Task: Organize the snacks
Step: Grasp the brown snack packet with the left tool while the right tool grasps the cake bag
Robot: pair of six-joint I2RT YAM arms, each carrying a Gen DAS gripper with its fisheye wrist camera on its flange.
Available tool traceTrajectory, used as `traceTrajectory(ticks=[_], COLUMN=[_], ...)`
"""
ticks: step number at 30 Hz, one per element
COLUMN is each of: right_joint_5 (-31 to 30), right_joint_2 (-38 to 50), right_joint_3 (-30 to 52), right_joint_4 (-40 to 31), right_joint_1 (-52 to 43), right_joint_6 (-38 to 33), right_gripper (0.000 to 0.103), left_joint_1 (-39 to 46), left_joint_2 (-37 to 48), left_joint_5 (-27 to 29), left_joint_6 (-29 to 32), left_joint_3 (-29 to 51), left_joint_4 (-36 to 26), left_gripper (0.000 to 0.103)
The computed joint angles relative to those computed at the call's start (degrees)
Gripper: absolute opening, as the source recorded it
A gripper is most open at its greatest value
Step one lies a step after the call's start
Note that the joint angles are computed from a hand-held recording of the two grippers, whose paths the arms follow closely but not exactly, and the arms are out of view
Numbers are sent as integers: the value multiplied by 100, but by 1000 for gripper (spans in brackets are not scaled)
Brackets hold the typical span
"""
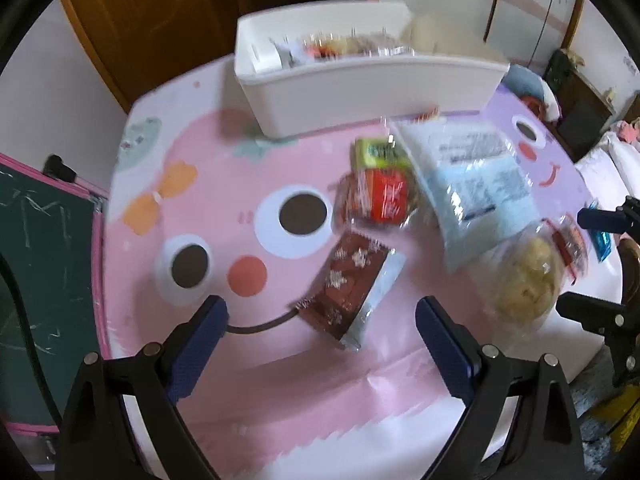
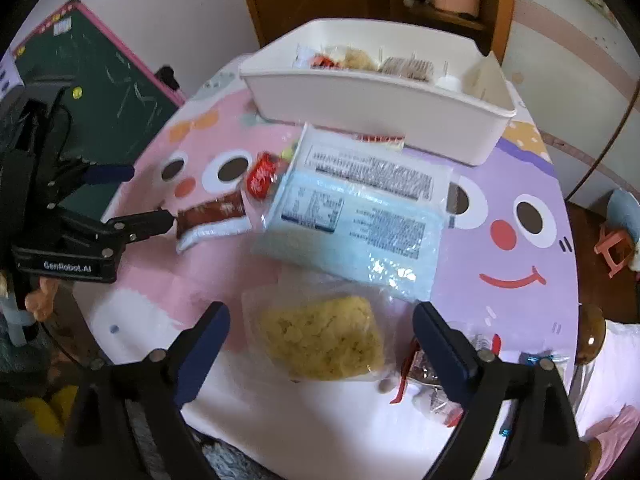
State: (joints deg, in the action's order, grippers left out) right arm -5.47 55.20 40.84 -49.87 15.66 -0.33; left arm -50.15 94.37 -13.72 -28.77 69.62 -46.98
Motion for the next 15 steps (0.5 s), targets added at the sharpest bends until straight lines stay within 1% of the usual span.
traceTrajectory(ticks=[5,10,12,14,15], right_joint_5=[257,627,684,725,752], right_joint_2=[326,668,836,925,973], right_joint_3=[-207,-376,-399,-416,-415], right_joint_4=[235,463,542,623,650], right_joint_1=[296,700,787,810,825], right_joint_6=[-74,-54,-46,-50,-47], right_gripper=[95,95,95,95,95], left_joint_1=[99,94,97,85,84], left_joint_2=[345,789,911,1034,1089], left_joint_5=[143,152,163,187,199], left_joint_6=[237,368,438,496,516], left_joint_3=[-3,267,361,464,510], left_joint_4=[167,166,165,141,131], left_gripper=[95,95,95,93,91])
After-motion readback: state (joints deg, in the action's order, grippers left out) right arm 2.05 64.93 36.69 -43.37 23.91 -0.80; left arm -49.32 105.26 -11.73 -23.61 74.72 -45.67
